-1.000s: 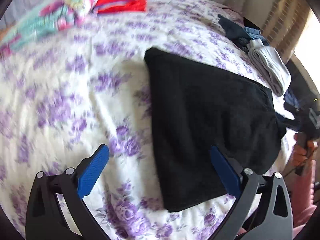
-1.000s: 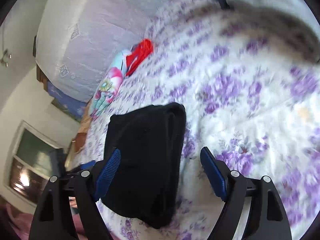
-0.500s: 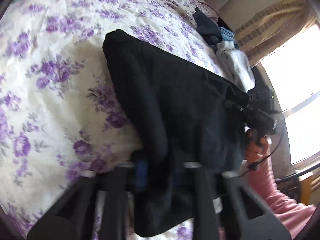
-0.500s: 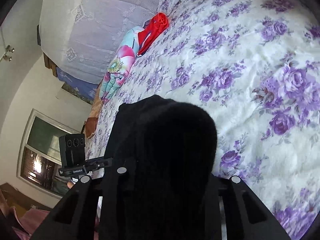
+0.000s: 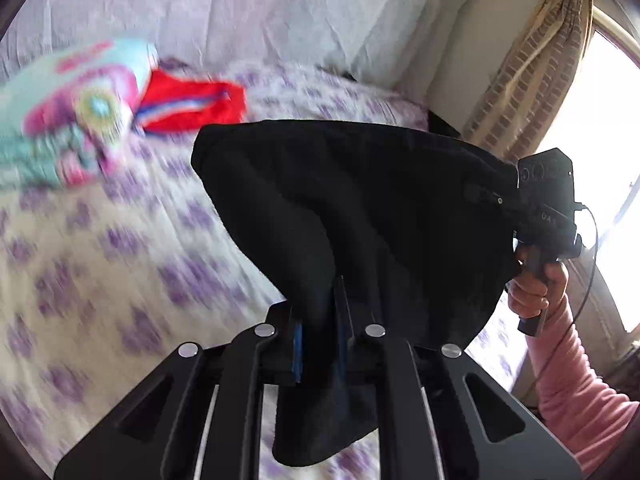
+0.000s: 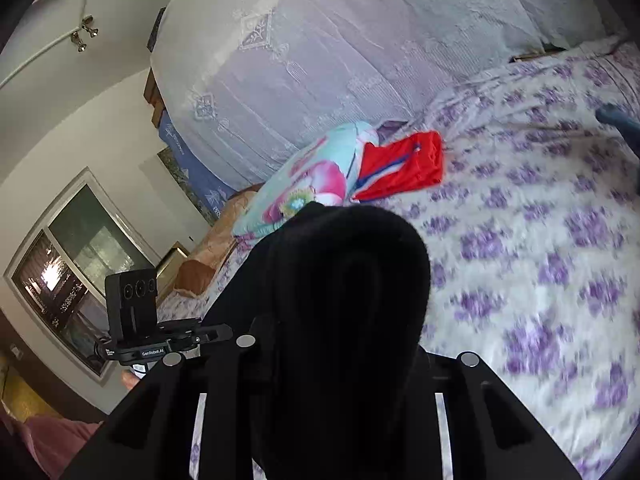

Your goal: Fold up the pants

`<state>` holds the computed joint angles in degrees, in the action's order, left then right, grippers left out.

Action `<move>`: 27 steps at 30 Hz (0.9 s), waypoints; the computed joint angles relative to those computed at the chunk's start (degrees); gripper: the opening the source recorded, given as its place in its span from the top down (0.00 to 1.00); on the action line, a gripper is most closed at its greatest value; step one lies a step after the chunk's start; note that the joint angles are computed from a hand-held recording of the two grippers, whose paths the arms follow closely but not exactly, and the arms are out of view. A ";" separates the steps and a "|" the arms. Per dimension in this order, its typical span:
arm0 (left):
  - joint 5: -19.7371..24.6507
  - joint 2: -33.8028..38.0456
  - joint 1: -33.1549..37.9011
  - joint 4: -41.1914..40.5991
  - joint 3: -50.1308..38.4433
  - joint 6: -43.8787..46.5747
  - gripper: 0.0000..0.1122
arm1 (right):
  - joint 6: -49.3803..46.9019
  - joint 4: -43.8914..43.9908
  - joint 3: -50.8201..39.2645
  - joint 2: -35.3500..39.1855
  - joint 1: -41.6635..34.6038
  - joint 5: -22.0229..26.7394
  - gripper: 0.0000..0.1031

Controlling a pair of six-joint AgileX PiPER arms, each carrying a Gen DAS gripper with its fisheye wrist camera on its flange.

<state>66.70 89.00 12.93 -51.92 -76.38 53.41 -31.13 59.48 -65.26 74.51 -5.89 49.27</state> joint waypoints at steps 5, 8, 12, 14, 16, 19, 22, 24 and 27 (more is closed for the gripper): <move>-12.38 12.06 -2.16 3.83 -9.05 -2.88 0.86 | -7.46 7.98 -11.84 25.02 1.80 -4.76 0.71; -14.29 25.37 -2.68 10.87 -15.06 -10.80 0.85 | -3.13 4.83 -13.55 36.58 3.18 -10.78 0.65; -9.53 27.91 0.30 10.99 -19.19 -12.93 0.75 | -4.08 10.92 -9.56 34.03 0.11 -9.91 0.45; -16.18 22.11 0.96 9.54 -13.11 -10.13 0.55 | 0.80 3.59 -4.22 26.22 1.66 -16.54 0.41; -19.10 17.48 1.09 8.14 -9.40 -8.89 0.50 | -0.30 2.42 0.94 19.64 3.31 -21.92 0.40; -18.87 13.71 -0.69 4.39 -6.20 -4.84 0.43 | -12.60 16.15 6.23 13.06 5.65 -20.34 0.39; -26.85 10.71 -7.62 8.65 -0.18 -5.55 0.29 | -18.15 25.28 8.03 15.59 6.75 -11.94 0.41; -33.55 12.45 -12.79 20.02 2.07 -13.68 0.25 | -13.66 23.65 10.15 19.66 9.86 -16.19 0.42; -33.91 14.86 -14.43 30.33 1.67 -24.87 0.21 | -15.58 32.61 16.21 17.95 8.61 -16.15 0.58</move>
<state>32.79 103.86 -1.50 -21.60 -74.71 28.54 -46.71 92.08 -49.05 92.46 2.71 33.12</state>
